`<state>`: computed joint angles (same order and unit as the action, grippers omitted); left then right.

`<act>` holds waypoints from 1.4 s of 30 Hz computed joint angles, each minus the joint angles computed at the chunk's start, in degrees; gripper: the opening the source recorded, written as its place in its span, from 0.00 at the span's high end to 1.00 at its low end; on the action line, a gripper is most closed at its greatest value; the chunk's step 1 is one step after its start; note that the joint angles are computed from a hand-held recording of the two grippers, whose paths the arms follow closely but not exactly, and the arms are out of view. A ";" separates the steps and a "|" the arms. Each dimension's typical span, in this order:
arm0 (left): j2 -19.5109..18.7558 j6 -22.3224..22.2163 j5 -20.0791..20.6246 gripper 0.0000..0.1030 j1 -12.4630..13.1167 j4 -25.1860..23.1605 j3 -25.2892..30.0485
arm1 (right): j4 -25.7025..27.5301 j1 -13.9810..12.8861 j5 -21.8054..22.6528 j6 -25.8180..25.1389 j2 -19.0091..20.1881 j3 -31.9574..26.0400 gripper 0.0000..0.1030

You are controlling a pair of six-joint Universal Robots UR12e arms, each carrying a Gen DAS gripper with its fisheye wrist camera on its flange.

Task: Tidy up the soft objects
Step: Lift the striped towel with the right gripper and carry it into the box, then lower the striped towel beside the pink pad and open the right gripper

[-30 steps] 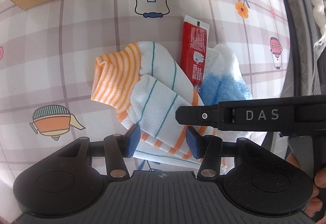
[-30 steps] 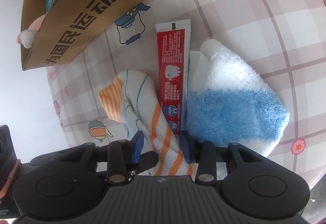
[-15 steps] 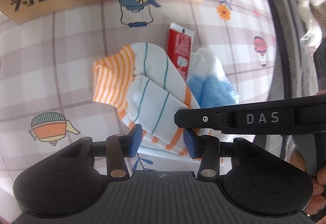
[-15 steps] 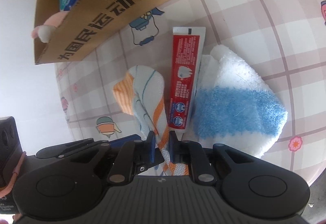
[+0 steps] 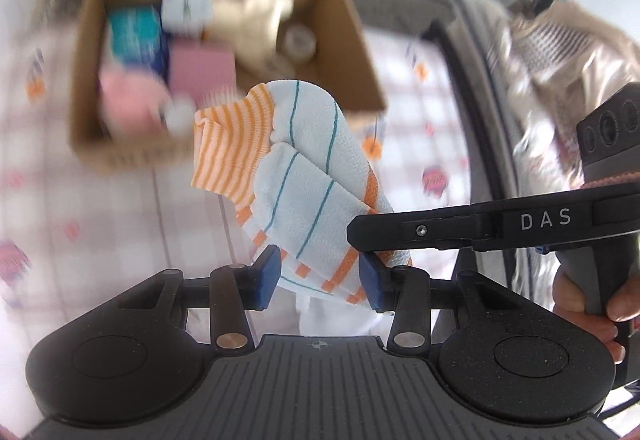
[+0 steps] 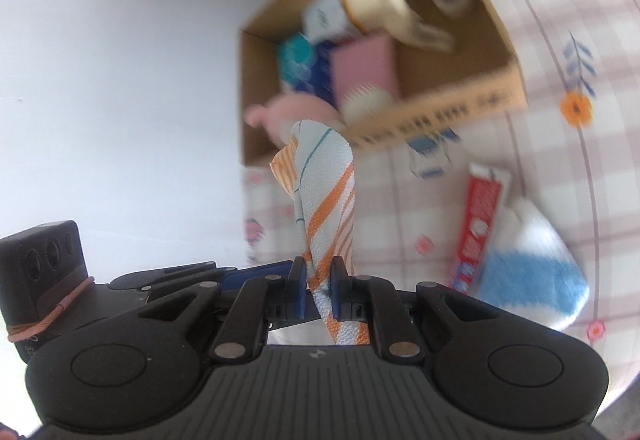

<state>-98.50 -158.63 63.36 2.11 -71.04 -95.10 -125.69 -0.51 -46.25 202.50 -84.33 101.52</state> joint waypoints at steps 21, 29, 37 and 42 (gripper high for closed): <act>-15.76 -7.84 4.88 0.63 -5.35 8.83 11.57 | -6.42 -2.00 -3.46 3.85 15.41 -11.77 0.87; -17.03 -9.80 8.35 0.60 -5.83 7.59 12.11 | 2.67 0.73 -11.97 -3.27 18.27 -16.92 0.87; -16.34 -11.18 8.84 0.59 -4.91 7.82 11.69 | 10.01 3.14 -17.93 -8.06 21.18 -21.96 0.87; -15.84 -11.57 8.82 0.58 -4.24 8.26 11.17 | 13.21 4.43 -21.44 -9.24 22.88 -24.19 0.88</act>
<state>-114.34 -170.20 72.18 -2.13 -62.78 -83.93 -112.48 3.92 -67.70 193.26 -61.45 77.32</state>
